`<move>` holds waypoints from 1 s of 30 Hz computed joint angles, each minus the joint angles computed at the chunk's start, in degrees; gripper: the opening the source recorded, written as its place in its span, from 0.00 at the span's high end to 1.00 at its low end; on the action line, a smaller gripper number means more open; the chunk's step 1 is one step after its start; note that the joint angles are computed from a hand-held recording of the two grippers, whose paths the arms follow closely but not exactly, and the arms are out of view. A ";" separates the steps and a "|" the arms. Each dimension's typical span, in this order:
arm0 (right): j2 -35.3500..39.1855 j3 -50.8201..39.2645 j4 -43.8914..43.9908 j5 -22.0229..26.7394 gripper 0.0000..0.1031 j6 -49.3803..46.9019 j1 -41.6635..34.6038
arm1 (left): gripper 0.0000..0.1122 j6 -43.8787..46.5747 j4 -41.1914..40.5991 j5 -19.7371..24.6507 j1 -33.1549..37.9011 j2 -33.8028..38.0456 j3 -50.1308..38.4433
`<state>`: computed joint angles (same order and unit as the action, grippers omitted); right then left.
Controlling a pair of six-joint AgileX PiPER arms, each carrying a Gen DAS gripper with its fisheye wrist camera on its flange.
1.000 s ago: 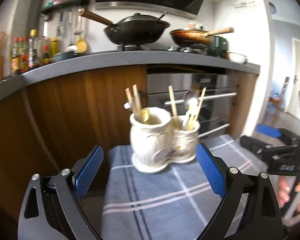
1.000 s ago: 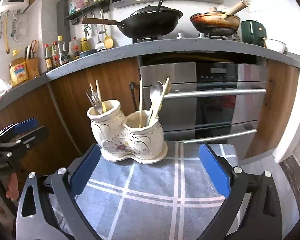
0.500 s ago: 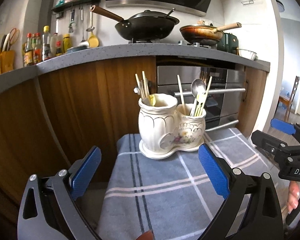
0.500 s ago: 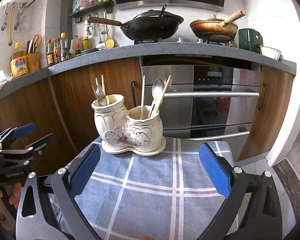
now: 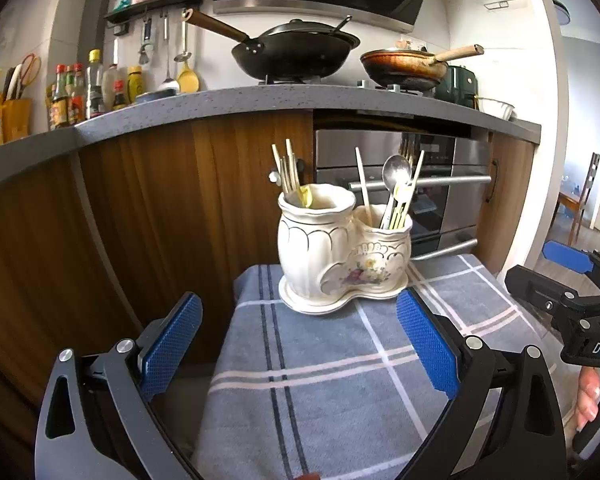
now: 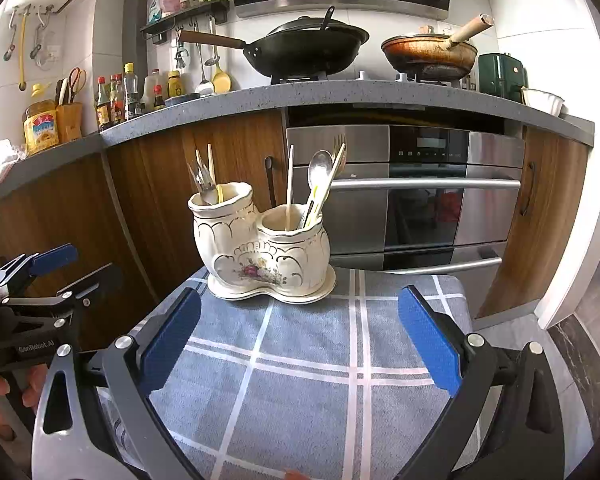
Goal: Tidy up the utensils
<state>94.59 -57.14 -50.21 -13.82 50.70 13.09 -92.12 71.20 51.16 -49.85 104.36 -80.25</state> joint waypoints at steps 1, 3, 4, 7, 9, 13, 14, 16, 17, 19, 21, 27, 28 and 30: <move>0.13 -0.16 -0.37 0.01 0.06 0.42 -0.04 | 0.14 -0.16 0.05 0.07 -0.01 -0.08 0.11; 0.14 -0.21 -0.33 0.05 0.06 0.41 -0.03 | 0.14 -0.46 0.19 0.20 0.04 -0.17 0.29; 0.08 -0.11 -0.17 0.02 0.06 0.26 0.00 | 0.14 -0.65 0.25 0.20 0.04 -0.23 0.45; 0.14 -0.19 -0.64 0.08 0.06 0.88 -0.01 | 0.14 -0.24 -0.09 0.24 0.16 -0.07 0.35; 0.15 -0.23 -1.47 -0.05 0.06 1.58 -0.11 | 0.14 -0.06 -0.23 0.13 0.20 -0.01 0.25; -0.04 0.11 -1.03 -0.10 0.06 1.12 -0.01 | 0.14 0.11 -0.31 0.00 0.28 0.15 0.07; 0.00 0.05 -0.86 -0.02 0.06 0.99 0.03 | 0.14 0.16 -0.30 -0.01 0.28 0.18 0.05; -0.03 0.07 -0.86 0.06 0.06 0.94 0.08 | 0.14 0.08 -0.31 0.03 0.27 0.15 0.06; -0.02 0.04 -0.65 0.11 0.06 0.80 0.09 | 0.14 0.01 -0.28 -0.11 0.32 0.12 0.11; -0.24 0.46 0.04 -0.02 0.06 0.19 0.13 | 0.14 0.15 -0.36 0.01 0.29 0.22 0.02; -0.19 0.39 -0.08 0.08 0.06 0.29 0.16 | 0.14 0.21 -0.45 0.00 0.30 0.22 -0.01; 0.19 0.36 -1.71 -0.19 0.06 1.73 -0.05 | 0.14 0.25 -0.43 -0.29 0.44 0.36 0.13; 0.08 0.55 -1.73 -0.21 0.06 1.72 0.02 | 0.14 0.24 -0.38 -0.30 0.44 0.33 0.19; 0.32 0.26 -2.51 -0.32 0.06 2.43 -0.18 | 0.14 0.23 -0.37 -0.46 0.47 0.29 0.25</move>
